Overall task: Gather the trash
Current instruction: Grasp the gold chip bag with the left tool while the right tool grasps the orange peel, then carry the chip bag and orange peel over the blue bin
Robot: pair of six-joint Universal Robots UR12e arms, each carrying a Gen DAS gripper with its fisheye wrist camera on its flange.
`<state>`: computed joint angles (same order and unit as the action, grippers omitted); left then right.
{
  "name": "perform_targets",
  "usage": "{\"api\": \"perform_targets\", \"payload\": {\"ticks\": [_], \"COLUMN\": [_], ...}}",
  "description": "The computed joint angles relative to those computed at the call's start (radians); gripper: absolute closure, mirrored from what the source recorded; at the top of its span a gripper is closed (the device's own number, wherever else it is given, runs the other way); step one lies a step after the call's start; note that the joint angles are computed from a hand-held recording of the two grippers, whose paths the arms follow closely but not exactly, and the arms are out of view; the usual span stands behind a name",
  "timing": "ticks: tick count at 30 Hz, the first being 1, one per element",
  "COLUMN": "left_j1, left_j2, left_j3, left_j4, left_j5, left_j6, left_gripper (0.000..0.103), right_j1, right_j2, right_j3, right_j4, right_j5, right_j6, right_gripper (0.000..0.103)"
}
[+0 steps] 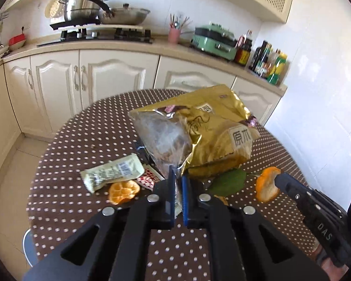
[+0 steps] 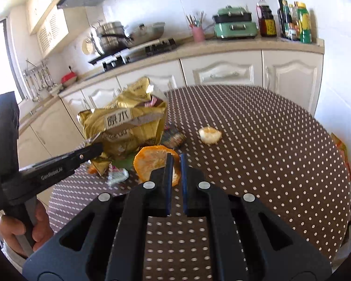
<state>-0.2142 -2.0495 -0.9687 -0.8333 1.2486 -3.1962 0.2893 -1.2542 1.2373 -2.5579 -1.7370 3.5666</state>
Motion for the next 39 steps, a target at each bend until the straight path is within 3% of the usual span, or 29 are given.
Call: {"api": "perform_targets", "payload": {"ticks": [8,12,13,14,15,17,18,21,22,23,25,27,30,35,39], "left_j1": [0.055,0.085,0.092,0.095,0.100,0.111,0.116,0.124,0.127,0.129,0.133,0.136,0.147,0.181,0.223], "left_j2": [0.083,0.127,0.138,0.143,0.150,0.158,0.161,0.168,0.170,0.172,0.178,0.182,0.193,0.222,0.244], "left_j3": [-0.105,-0.167,-0.186,-0.196,-0.209,-0.226,-0.233,-0.248,-0.252,-0.256,-0.264,-0.272,-0.290,-0.337,-0.373], "left_j4": [0.089,0.107,0.117,0.123,0.129,0.125,0.122,0.123,0.124,0.126,0.132,0.141,0.161,0.194,0.221], "left_j5": [-0.053,-0.052,-0.045,-0.038,-0.032,-0.038,-0.038,-0.033,-0.037,-0.036,-0.042,-0.046,-0.055,-0.064,-0.058], "left_j6": [-0.048,-0.051,-0.053,-0.052,-0.053,-0.064,-0.069,-0.076,-0.076,-0.076,-0.074,-0.075,-0.082,-0.107,-0.132], "left_gripper": [0.099,0.099,0.099,0.099,0.099,0.099,0.099,0.099,0.099,0.099,0.099,0.099,0.099,0.099,0.099], "right_j1": [0.044,0.053,0.056,0.064,0.076,0.095,0.095,0.073,0.067,0.058,0.048,0.061,0.075,0.134,0.163], "right_j2": [0.026,0.057,0.064,0.071,0.083,0.103,0.111,0.131,0.138,0.135,0.117,0.115,0.100,0.102,0.138], "right_j3": [-0.069,-0.131,-0.143,-0.151,-0.167,-0.184,-0.198,-0.231,-0.241,-0.238,-0.205,-0.205,-0.176,-0.180,-0.245], "right_j4": [-0.008,0.128,0.156,0.183,0.216,0.241,0.280,0.397,0.434,0.443,0.392,0.395,0.326,0.156,0.094], "right_j5": [-0.019,0.036,0.033,0.002,-0.070,-0.202,-0.224,-0.169,-0.156,-0.116,-0.079,-0.138,-0.168,-0.260,-0.164], "right_j6": [-0.049,-0.028,-0.024,-0.019,-0.018,-0.032,-0.023,0.019,0.023,0.032,0.054,0.037,0.030,-0.037,-0.095], "right_gripper": [0.098,0.093,0.076,0.036,0.025,0.024,0.024,0.024,0.029,0.065,0.067,0.067,0.067,0.067,0.067]}}
